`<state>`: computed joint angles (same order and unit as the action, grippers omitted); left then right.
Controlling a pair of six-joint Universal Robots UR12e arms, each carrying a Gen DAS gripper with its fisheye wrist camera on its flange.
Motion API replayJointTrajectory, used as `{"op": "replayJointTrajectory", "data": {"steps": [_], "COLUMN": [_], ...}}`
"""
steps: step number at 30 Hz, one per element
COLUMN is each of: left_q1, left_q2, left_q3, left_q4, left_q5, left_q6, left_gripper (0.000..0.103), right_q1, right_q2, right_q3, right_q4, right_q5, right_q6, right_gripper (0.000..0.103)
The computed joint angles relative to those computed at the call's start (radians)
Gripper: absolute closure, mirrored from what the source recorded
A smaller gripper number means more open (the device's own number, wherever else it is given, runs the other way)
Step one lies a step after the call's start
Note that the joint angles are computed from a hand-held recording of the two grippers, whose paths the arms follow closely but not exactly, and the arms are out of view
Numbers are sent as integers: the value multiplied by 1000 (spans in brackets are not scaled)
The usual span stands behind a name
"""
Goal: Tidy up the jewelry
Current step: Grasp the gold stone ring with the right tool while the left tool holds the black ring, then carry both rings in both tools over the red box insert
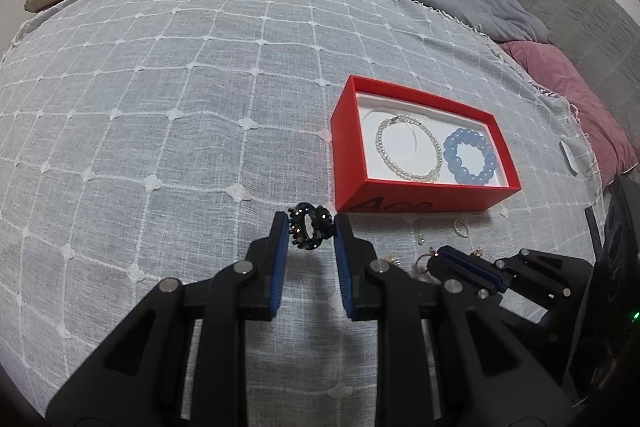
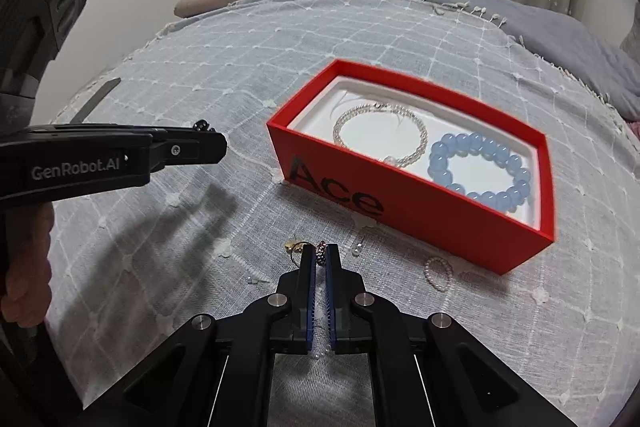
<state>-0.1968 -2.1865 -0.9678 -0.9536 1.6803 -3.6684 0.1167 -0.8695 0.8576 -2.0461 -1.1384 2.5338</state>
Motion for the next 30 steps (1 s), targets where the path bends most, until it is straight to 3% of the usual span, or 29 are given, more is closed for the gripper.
{"op": "replayJointTrajectory", "data": {"steps": [9,17,30], "left_q1": [-5,-11,-11], "left_q2": [9,-30,-169], "left_q3": [-14,59,272], "left_q4": [82,119,-18], "left_q5": [6,-23,-52], "left_q6": [26,52,108], "left_gripper": [79,79,78], "right_q1": [-30,-48,-45], "right_q2": [-22,19,144], "right_q3": [3,-90,-306], "right_q4": [-66,-75,43], "right_q5": [54,59,-1], "right_q6": [70,144,177], "right_gripper": [99,99,99]}}
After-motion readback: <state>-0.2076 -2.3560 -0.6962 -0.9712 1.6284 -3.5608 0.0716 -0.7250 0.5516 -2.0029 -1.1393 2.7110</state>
